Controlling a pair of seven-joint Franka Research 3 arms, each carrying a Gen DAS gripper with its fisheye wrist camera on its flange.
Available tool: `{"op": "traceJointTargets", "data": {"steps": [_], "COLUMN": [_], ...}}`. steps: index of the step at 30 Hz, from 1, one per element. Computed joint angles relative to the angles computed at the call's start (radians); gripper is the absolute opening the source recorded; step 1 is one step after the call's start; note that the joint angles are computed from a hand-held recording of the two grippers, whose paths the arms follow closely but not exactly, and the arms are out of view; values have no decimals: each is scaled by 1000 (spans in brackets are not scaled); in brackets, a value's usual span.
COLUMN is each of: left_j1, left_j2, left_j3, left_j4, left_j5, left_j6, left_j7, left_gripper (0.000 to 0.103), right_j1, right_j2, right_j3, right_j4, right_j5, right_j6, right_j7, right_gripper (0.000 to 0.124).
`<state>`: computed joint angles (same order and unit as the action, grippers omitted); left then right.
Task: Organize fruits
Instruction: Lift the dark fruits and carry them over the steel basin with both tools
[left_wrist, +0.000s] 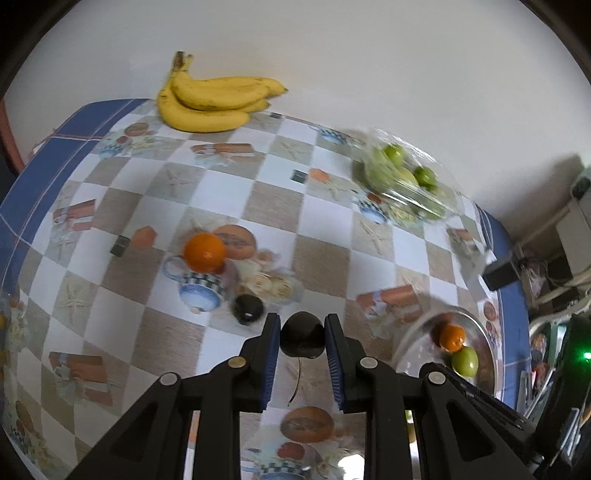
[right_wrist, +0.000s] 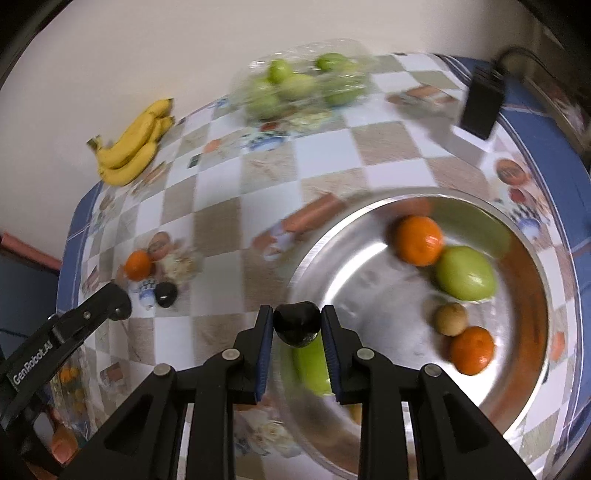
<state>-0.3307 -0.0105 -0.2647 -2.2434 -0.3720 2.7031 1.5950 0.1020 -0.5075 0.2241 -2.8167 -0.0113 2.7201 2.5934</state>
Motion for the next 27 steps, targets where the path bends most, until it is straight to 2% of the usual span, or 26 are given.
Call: {"op": "traceJointTargets", "data": {"steps": [4, 7, 11, 15, 21, 27], "left_j1": [-25, -49, -72, -89, -110, -115], "left_j2": [-9, -12, -1, 10, 33, 65], "left_j3": [-19, -27, -42, -53, -73, -89], "left_j4": [-4, 3, 9, 19, 27, 34], "left_j5": [-9, -89, -42, -89, -38, 13], "left_j6": [-9, -44, -50, -58, -30, -2], "left_j7": [28, 105, 84, 127, 114, 82], "left_gripper": [26, 26, 26, 26, 26, 26], "right_j1": [-25, -32, -46, -60, -85, -93], "right_j2": [-57, -110, -174, -241, -308, -324], "right_j3": [3, -6, -13, -21, -26, -43], "right_j4": [-32, -68, -105, -142, -172, -193], "right_j5": [-14, -7, -5, 10, 15, 35], "right_j6": [-52, -74, -105, -120, -164, -164], "right_j7": [32, 42, 44, 44, 37, 16], "right_gripper": [27, 27, 27, 27, 27, 27]}}
